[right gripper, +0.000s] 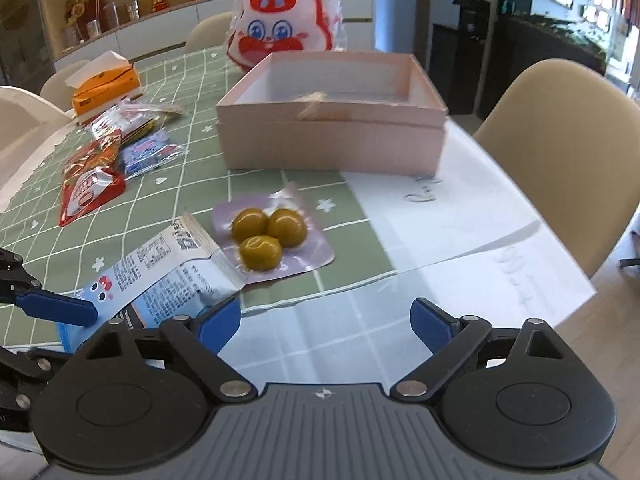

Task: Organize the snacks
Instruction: 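Lift the blue snack bag with the left tool and adjust its grip, then carry the blue bag toward the box with the left tool while the right tool grasps the yellow sweets tray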

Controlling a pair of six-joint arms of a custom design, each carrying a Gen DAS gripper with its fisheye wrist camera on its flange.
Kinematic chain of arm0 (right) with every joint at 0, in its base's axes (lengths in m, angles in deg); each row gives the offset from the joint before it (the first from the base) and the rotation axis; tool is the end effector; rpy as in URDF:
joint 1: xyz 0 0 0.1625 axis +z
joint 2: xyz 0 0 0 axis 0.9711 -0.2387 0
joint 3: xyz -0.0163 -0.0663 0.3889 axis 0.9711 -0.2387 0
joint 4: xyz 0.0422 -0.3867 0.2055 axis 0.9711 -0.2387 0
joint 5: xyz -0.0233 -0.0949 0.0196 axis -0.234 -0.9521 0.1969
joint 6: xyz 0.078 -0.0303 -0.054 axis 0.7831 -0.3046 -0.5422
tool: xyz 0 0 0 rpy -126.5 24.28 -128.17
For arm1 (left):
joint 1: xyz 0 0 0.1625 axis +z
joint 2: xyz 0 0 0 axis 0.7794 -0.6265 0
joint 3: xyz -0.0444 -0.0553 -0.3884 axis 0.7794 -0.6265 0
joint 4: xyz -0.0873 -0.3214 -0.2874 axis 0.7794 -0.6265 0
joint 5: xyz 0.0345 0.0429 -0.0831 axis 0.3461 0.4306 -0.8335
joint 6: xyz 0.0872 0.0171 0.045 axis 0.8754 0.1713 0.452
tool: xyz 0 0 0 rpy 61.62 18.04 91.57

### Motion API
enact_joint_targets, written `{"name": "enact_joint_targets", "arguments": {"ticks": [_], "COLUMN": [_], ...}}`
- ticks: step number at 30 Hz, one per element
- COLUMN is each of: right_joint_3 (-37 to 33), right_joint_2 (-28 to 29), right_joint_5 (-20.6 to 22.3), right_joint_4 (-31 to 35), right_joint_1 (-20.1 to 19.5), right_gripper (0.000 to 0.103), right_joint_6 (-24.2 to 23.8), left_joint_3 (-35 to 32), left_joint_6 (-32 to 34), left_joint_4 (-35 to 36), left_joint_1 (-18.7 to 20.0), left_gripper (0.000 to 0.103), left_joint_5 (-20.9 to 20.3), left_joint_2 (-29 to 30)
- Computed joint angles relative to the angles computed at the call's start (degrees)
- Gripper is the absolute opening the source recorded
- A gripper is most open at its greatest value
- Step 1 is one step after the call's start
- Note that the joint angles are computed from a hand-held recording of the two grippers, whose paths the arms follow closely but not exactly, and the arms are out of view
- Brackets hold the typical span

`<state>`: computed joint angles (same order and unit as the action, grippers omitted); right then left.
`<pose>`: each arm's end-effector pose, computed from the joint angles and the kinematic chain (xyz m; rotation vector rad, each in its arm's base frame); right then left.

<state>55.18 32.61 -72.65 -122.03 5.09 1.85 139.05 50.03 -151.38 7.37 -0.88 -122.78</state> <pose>0.0096 -0.6334 0.1003 0.6257 -2.3575 0.7540 -0.1589 -0.6234 0.0103 0.8079 2.4356 -0.4095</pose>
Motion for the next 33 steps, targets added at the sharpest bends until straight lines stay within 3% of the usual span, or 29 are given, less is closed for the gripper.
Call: {"name": "enact_joint_targets", "arguments": {"ticks": [2, 7, 9, 12, 14, 18, 21, 24, 26, 28, 33], "right_joint_3": [0.3, 1.0, 1.3, 1.5, 1.7, 1.7, 1.9, 2.2, 2.5, 2.3, -1.5], "right_joint_2": [-0.5, -0.6, -1.0, -1.7, -1.9, -2.0, -2.2, -2.1, -1.5, -1.2, -1.0], "right_joint_5": [-0.2, -0.8, -0.3, 0.3, 0.5, 0.2, 0.1, 0.1, 0.6, 1.4, 4.6], "right_joint_4": [1.0, 1.3, 1.9, 3.0, 2.4, 2.5, 2.7, 1.5, -1.7, -3.3, 2.9], "right_joint_1": [-0.2, -0.7, -0.8, -0.9, -1.0, -1.0, -1.1, -1.0, -0.9, -0.6, 0.2], "right_gripper": [0.093, 0.093, 0.093, 0.093, 0.093, 0.093, 0.093, 0.093, 0.093, 0.093, 0.092], "right_joint_6": [0.1, 1.2, 1.4, 2.2, 2.3, 2.4, 1.8, 0.5, -1.4, -2.7, -1.8], "left_joint_3": [-0.4, -1.3, -1.7, -0.9, -1.1, -3.4, -5.2, -5.5, -5.5, -5.2, -2.8], "left_joint_6": [0.7, 1.1, 1.2, 1.0, 1.5, 2.7, 1.7, 2.7, 2.4, 1.8, -1.5], "left_joint_4": [0.4, 2.3, 2.8, -0.9, -2.3, -1.5, -0.1, -1.2, -1.8, -2.0, -2.1], "left_joint_1": [-0.1, 0.1, 0.2, 0.2, 0.1, 1.1, 2.4, 2.4, 2.4, 2.5, 1.8], "left_gripper": [0.057, 0.083, 0.086, 0.08, 0.08, 0.082, 0.093, 0.096, 0.095, 0.086, 0.086], "left_joint_5": [-0.3, -2.4, -3.3, -2.1, 1.2, 2.5, 1.1, 1.5, 1.3, 0.6, 1.0], "left_joint_2": [0.4, 1.0, 1.1, 1.0, 1.6, 3.2, 3.8, 4.5, 4.7, 4.2, 1.6]}}
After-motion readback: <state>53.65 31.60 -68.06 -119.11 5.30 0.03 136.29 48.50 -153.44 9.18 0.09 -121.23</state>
